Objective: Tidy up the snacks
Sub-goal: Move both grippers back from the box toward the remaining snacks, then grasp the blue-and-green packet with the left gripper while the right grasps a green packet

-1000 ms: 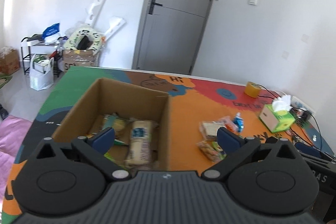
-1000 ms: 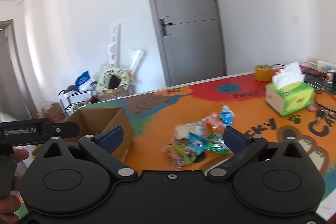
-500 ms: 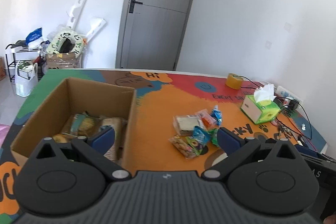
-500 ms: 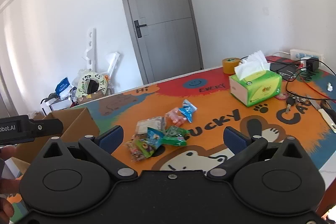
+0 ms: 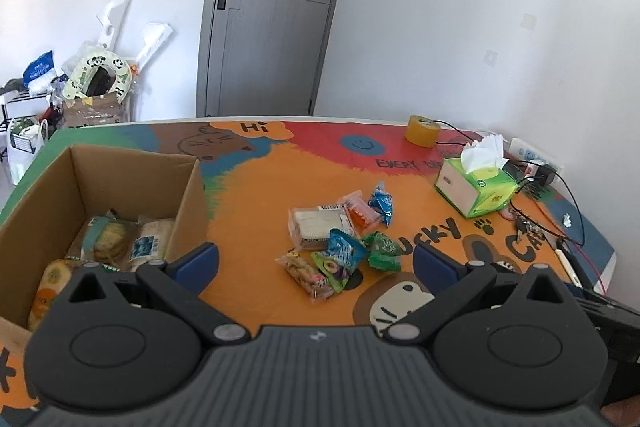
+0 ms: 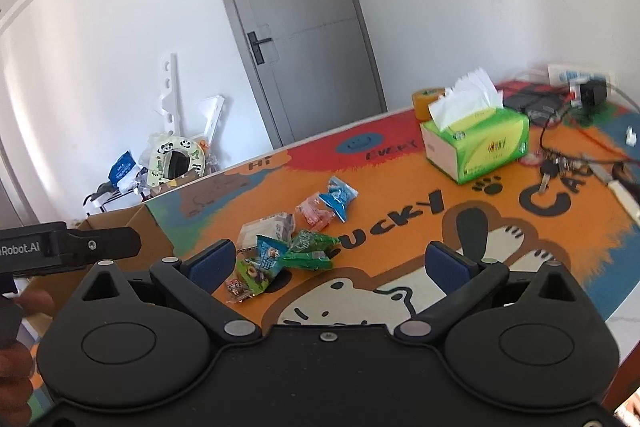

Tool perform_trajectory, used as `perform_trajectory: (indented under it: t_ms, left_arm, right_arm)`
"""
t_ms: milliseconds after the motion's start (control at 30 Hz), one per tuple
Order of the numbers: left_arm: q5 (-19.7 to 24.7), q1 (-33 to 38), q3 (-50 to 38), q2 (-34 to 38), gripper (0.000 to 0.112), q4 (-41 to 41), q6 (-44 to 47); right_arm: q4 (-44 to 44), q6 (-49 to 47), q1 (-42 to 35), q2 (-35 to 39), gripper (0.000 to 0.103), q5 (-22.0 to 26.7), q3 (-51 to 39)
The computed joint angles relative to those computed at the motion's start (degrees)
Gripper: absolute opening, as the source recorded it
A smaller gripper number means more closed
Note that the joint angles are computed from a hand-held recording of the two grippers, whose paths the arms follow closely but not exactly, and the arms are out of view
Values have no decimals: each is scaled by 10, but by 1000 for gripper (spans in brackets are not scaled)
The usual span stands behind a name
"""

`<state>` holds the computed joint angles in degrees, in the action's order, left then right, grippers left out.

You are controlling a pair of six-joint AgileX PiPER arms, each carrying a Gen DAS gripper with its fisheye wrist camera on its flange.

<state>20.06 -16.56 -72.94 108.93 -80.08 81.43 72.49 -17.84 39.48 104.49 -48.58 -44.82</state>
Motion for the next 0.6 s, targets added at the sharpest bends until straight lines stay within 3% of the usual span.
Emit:
perform_trajectory:
  t_ms: [133,300,400,600]
  left_arm:
    - [-15,-16,-20,22,101,-9,5]
    - [-21,-27,-54,52,98,13,-28]
    - [-23,-34,-88,77,88,69,-98]
    - [-17,-49,-165,131,57,215,-264]
  right_arm:
    - [-31,30,-24,5,95,20,0]
    - [-62,45,-52,16,95,44,-14]
    - [-94,69,-76,23,94,65,-24]
    - [-133,88,-127,51,80,130,-68]
